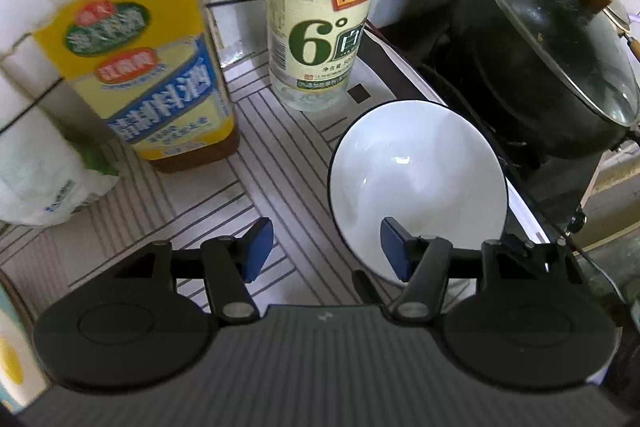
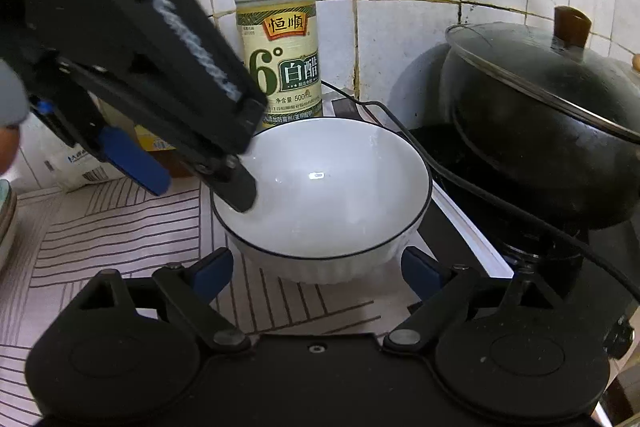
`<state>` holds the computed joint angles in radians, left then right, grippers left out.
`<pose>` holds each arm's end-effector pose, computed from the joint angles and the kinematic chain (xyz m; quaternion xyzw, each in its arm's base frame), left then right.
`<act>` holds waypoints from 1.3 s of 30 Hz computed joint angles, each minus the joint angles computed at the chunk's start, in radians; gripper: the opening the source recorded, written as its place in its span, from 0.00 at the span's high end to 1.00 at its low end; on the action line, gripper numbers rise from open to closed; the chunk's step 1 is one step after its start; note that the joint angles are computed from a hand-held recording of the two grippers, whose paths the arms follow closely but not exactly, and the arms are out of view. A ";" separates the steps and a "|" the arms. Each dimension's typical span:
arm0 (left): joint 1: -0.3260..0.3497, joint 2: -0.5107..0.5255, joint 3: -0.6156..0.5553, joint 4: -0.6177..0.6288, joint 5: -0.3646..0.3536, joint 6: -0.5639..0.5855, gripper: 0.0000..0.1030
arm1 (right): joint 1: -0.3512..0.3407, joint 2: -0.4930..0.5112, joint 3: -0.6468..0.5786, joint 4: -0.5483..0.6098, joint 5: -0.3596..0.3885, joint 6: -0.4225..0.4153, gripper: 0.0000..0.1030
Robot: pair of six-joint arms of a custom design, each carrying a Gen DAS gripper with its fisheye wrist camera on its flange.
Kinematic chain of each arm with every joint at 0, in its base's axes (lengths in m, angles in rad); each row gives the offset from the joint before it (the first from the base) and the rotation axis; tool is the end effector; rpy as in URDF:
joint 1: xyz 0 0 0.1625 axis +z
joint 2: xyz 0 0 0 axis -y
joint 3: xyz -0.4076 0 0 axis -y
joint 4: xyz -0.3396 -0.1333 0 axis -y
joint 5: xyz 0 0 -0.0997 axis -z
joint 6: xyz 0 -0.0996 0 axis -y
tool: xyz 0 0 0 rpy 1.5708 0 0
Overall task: Organize plates and bowls
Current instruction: 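Move the left tool to the white bowl by the vinegar bottle and grasp its rim, then carry the third white bowl with the left tool toward the nested bowls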
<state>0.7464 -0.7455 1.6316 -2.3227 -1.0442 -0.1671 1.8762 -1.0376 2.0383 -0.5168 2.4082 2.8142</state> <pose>-0.3171 -0.5431 0.0773 0.3275 0.9062 -0.0666 0.2592 0.1778 -0.3666 0.1084 0.0435 -0.8086 0.4686 0.3532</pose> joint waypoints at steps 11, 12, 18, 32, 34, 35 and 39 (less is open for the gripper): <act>0.046 0.058 -0.040 -0.038 -0.041 0.017 0.77 | -0.017 0.029 -0.052 0.027 0.022 -0.049 0.06; 0.050 0.059 -0.044 -0.034 -0.052 0.012 0.79 | -0.020 0.031 -0.054 0.024 0.020 -0.056 0.05; 0.045 0.049 -0.057 0.021 -0.065 0.000 0.89 | -0.030 0.028 -0.038 -0.007 0.002 -0.072 0.05; 0.001 -0.140 0.110 0.075 -0.002 -0.076 0.88 | 0.075 0.042 0.012 -0.001 -0.018 0.013 0.05; -0.016 -0.177 0.130 0.113 0.025 -0.104 0.89 | 0.102 0.046 0.010 0.010 -0.015 0.019 0.05; -0.021 -0.199 0.140 0.130 0.028 -0.124 0.88 | 0.119 0.048 0.006 0.025 -0.016 0.022 0.05; -0.043 -0.277 0.149 0.229 0.036 -0.196 0.88 | 0.183 0.048 -0.009 0.090 -0.012 0.046 0.06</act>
<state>0.7038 -1.0224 1.7811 -2.0936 -1.0082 -0.3629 2.0587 -0.9896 2.0298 -0.4272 2.3958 2.8601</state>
